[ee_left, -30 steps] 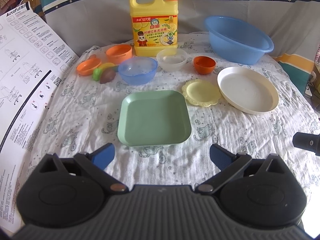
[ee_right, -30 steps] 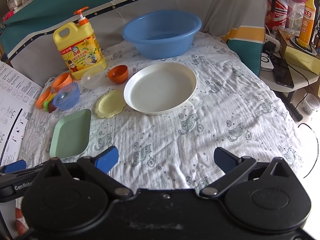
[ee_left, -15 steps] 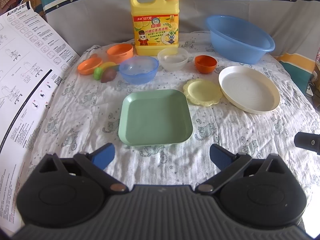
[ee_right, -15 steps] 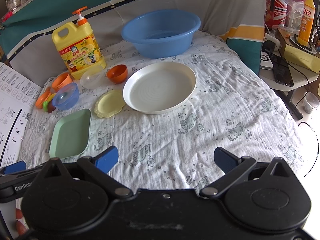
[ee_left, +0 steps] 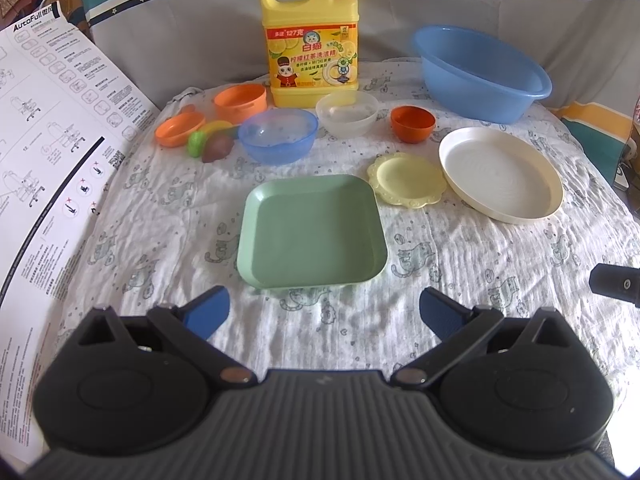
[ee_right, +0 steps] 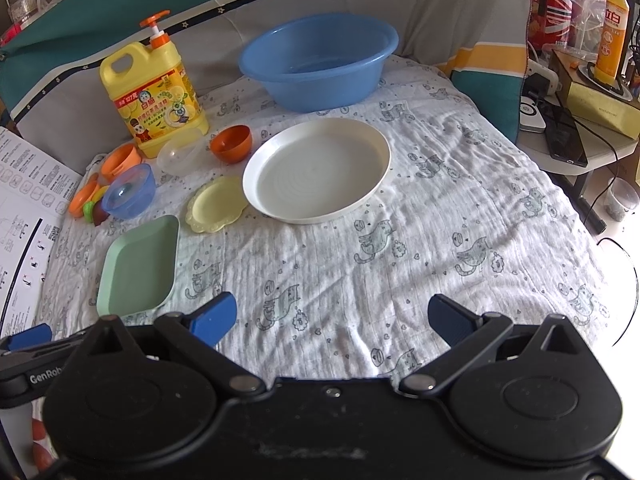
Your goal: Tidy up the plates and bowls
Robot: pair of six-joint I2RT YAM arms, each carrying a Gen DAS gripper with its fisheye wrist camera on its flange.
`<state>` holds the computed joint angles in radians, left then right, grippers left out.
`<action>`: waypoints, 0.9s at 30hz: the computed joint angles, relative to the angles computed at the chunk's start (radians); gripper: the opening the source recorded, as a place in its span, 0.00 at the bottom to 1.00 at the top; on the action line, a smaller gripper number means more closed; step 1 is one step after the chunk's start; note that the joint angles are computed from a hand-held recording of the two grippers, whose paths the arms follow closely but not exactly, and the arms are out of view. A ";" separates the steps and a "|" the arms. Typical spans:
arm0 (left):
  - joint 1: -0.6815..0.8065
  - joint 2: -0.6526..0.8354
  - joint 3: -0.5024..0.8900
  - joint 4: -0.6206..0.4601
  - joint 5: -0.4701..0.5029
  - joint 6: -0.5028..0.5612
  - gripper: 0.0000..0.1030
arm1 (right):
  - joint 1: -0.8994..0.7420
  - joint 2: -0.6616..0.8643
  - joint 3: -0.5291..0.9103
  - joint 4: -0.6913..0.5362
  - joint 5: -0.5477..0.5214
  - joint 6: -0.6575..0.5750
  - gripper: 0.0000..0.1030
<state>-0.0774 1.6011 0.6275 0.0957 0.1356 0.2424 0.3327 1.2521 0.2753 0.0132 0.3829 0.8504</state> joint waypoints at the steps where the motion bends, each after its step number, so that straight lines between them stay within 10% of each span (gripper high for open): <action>1: -0.001 0.000 0.000 0.001 -0.001 -0.001 1.00 | 0.000 0.001 0.000 0.001 0.000 0.001 1.00; 27: -0.064 0.114 0.066 0.024 -0.062 0.007 1.00 | -0.112 0.155 -0.002 0.166 -0.101 -0.068 1.00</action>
